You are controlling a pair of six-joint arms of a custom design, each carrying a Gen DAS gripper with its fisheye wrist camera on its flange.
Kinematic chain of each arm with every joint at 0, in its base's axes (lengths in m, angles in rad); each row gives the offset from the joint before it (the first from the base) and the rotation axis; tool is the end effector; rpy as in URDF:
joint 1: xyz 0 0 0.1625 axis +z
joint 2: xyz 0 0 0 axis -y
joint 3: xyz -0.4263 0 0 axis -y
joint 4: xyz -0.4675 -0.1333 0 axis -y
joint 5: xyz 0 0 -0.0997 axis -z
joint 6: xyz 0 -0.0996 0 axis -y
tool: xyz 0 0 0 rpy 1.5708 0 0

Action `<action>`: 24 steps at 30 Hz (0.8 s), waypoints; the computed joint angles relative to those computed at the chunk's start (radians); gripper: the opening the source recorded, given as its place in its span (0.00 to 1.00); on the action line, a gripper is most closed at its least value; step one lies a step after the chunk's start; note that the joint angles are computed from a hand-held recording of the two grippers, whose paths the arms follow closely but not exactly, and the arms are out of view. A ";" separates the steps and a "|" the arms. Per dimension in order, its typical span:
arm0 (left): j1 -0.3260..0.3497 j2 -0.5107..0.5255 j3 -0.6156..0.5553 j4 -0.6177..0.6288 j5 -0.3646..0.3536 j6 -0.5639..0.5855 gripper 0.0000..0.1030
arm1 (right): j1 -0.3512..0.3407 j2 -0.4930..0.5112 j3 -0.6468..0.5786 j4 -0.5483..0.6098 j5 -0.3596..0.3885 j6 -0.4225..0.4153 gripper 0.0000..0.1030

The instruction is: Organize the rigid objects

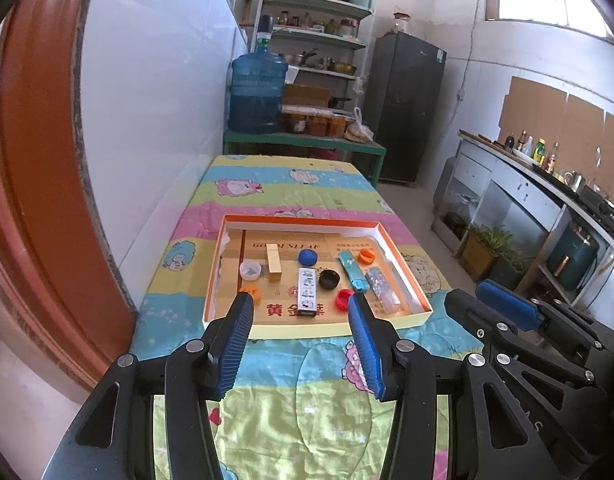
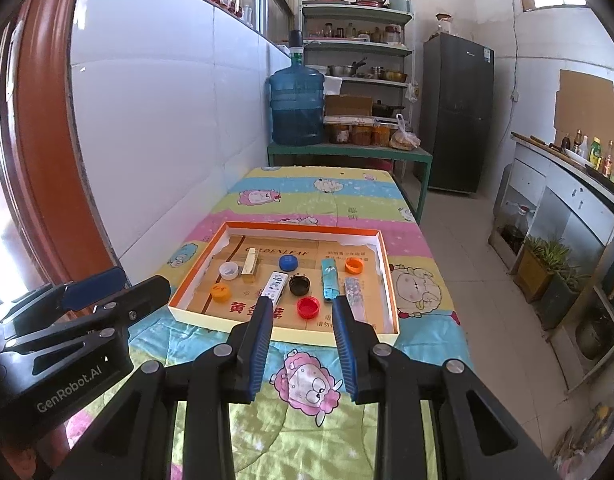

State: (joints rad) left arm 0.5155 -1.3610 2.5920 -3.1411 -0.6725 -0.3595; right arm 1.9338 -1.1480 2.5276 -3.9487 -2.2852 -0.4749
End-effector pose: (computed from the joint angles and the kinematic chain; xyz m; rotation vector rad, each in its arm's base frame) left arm -0.2085 -0.3609 0.1134 0.6444 2.3696 -1.0852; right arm 0.1989 -0.3320 0.1353 0.4749 -2.1418 1.1254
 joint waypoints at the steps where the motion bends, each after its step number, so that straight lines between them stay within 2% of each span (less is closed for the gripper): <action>1: -0.007 -0.009 0.008 0.006 0.003 -0.007 0.49 | 0.004 -0.002 0.004 -0.004 -0.003 0.002 0.30; 8: -0.046 -0.061 0.039 0.064 0.032 -0.062 0.49 | 0.033 0.003 0.028 -0.044 -0.021 0.007 0.30; 12: -0.091 -0.090 0.065 0.124 0.083 -0.112 0.49 | 0.042 0.004 0.041 -0.064 -0.024 0.017 0.30; 19: -0.174 -0.146 0.105 0.281 0.147 -0.246 0.49 | 0.063 0.063 0.049 -0.195 -0.063 0.001 0.30; 24: -0.225 -0.185 0.120 0.421 0.202 -0.365 0.49 | 0.076 0.073 0.058 -0.235 -0.066 -0.004 0.30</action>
State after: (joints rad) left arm 0.2902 -1.5459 2.7116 -2.7205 -0.4709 -0.7250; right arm 2.0097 -1.0749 2.5855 -4.1838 -2.3510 -0.4789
